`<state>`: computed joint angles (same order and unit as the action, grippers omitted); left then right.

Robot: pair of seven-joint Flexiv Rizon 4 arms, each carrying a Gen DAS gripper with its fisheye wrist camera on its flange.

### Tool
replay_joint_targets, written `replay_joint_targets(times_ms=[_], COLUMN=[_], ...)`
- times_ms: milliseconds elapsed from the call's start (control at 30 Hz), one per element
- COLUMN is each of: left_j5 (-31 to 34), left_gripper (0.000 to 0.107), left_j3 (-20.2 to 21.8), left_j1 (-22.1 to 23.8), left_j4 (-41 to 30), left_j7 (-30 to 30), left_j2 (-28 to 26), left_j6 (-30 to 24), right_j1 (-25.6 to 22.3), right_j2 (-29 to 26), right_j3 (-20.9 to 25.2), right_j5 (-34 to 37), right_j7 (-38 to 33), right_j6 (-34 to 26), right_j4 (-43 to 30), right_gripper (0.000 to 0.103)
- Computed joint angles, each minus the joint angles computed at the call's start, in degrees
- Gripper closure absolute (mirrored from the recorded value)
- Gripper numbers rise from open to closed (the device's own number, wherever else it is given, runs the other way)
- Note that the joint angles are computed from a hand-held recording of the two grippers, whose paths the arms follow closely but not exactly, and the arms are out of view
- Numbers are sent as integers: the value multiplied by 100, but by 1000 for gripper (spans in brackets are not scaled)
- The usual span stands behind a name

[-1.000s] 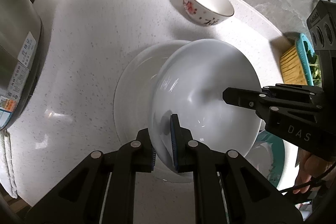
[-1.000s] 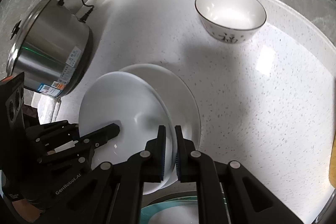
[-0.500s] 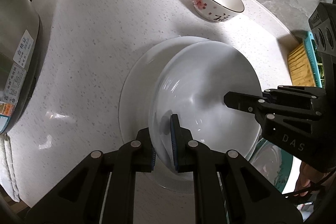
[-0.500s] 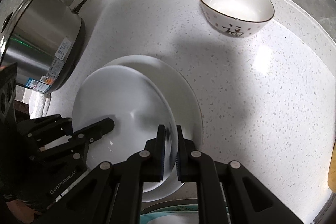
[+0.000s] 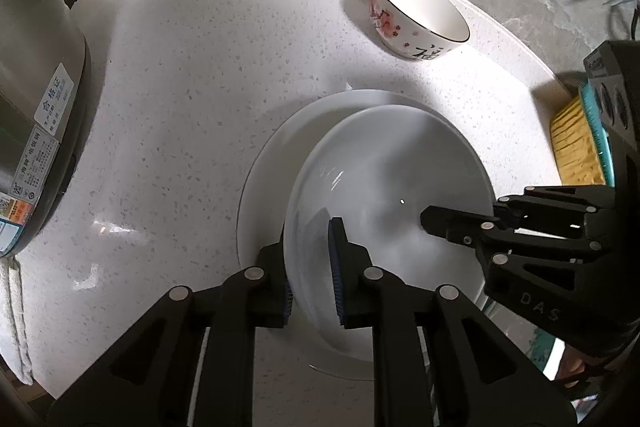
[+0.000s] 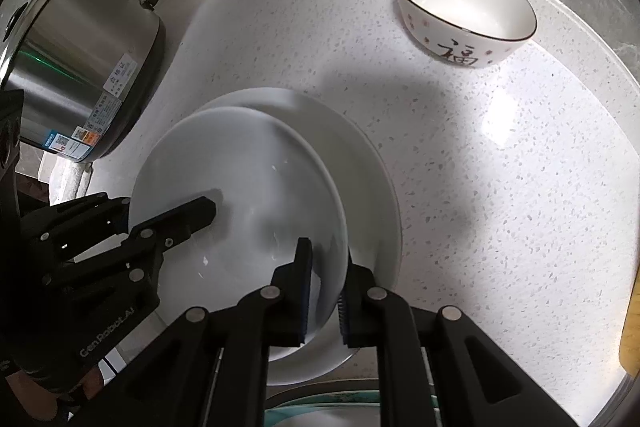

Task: Organize plates and bowls
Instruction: 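Lower the white bowl onto the plate stack and open both grippers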

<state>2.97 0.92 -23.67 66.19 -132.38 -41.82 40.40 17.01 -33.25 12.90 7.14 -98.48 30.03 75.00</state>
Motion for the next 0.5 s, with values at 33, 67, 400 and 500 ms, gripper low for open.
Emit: replay_joint_targets(times_ms=[33,67,400,500], left_j5=[-9,-37,36,80], left_gripper=[91,90,50,50], left_j3=[-3,-20,135,185], left_j1=[-4,8,-37,6], left_j4=[67,150,995,1071], left_j7=[-40,-76,-394,-499], left_j2=[34,66,584,712], left_j6=[60,163,1466,1466], right_j1=[5,2,11,2], right_j2=[8,12,87,94], right_j3=[0,3,15,37], right_j5=[-5,2,5,23], right_j7=[-9,-15,-60,-76], right_j6=[18,30,335,357], right_j4=[17,26,205,219], right_gripper=[90,90,84,81])
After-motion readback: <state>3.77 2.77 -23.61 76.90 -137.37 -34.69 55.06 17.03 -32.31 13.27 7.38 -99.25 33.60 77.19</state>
